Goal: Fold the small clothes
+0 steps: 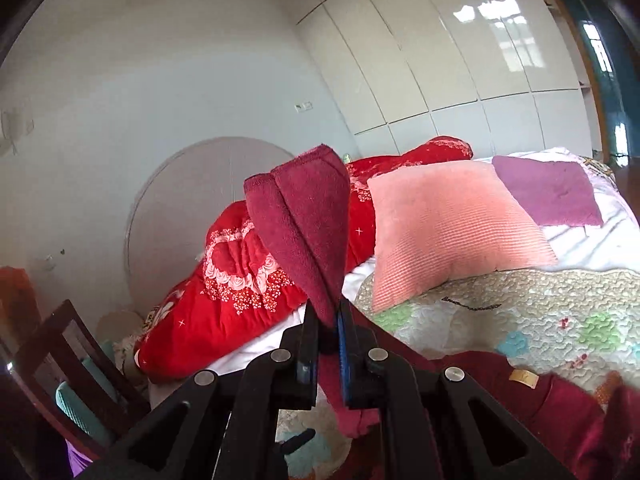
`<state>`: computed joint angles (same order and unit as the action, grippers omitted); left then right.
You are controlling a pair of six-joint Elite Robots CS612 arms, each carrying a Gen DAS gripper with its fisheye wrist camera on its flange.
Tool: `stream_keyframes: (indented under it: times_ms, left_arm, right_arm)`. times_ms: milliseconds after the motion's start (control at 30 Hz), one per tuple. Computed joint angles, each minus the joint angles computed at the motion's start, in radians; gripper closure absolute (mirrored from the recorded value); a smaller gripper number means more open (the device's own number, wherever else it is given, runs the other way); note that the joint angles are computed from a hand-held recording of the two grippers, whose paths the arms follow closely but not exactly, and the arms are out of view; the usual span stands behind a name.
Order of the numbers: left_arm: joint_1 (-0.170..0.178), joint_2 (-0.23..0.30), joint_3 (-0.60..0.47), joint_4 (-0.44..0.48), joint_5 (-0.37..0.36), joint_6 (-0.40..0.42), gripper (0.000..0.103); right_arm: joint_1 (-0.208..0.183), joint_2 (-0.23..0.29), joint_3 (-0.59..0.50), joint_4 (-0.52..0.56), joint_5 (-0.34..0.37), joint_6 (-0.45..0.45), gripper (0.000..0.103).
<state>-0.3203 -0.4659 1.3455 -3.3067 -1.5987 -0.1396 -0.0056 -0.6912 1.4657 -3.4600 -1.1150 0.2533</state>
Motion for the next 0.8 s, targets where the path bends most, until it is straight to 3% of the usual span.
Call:
stream_keyframes:
  times_ms: [100, 200, 267, 333, 400, 467, 533, 600, 733, 800]
  left_arm:
    - [0.003, 0.015, -0.036, 0.02, 0.053, -0.051, 0.003]
    - [0.004, 0.021, -0.053, 0.094, 0.112, -0.05, 0.003]
    - [0.005, 0.029, -0.066, 0.146, 0.124, -0.045, 0.003]
    - [0.009, 0.027, -0.065, 0.19, 0.108, -0.041, 0.003]
    - [0.01, 0.017, -0.042, 0.165, 0.101, -0.021, 0.003]
    - [0.006, 0.009, -0.019, 0.141, 0.118, 0.003, 0.003]
    - [0.005, 0.006, -0.014, 0.15, 0.118, 0.002, 0.003]
    - [0.005, 0.005, -0.013, 0.16, 0.113, -0.008, 0.003]
    - [-0.002, 0.011, -0.012, 0.162, 0.134, -0.009, 0.003]
    - [-0.004, 0.014, -0.015, 0.171, 0.141, -0.008, 0.003]
  right_arm:
    - [-0.026, -0.008, 0.076, -0.065, 0.0, 0.063, 0.096]
    - [-0.039, 0.006, 0.148, -0.08, -0.106, 0.099, 0.096]
    - [-0.035, 0.023, 0.166, 0.035, -0.273, 0.064, 0.095]
    - [-0.047, 0.028, 0.178, 0.201, -0.369, 0.077, 0.089]
    - [-0.079, 0.021, 0.217, 0.245, -0.32, 0.14, 0.085]
    - [-0.099, 0.009, 0.271, 0.169, -0.299, 0.172, 0.083]
    - [-0.108, -0.004, 0.302, 0.121, -0.306, 0.182, 0.074]
    - [-0.109, -0.011, 0.309, 0.088, -0.343, 0.194, 0.059]
    - [-0.103, -0.006, 0.266, 0.048, -0.294, 0.116, 0.059]
    - [-0.092, 0.013, 0.207, 0.067, -0.213, 0.021, 0.059]
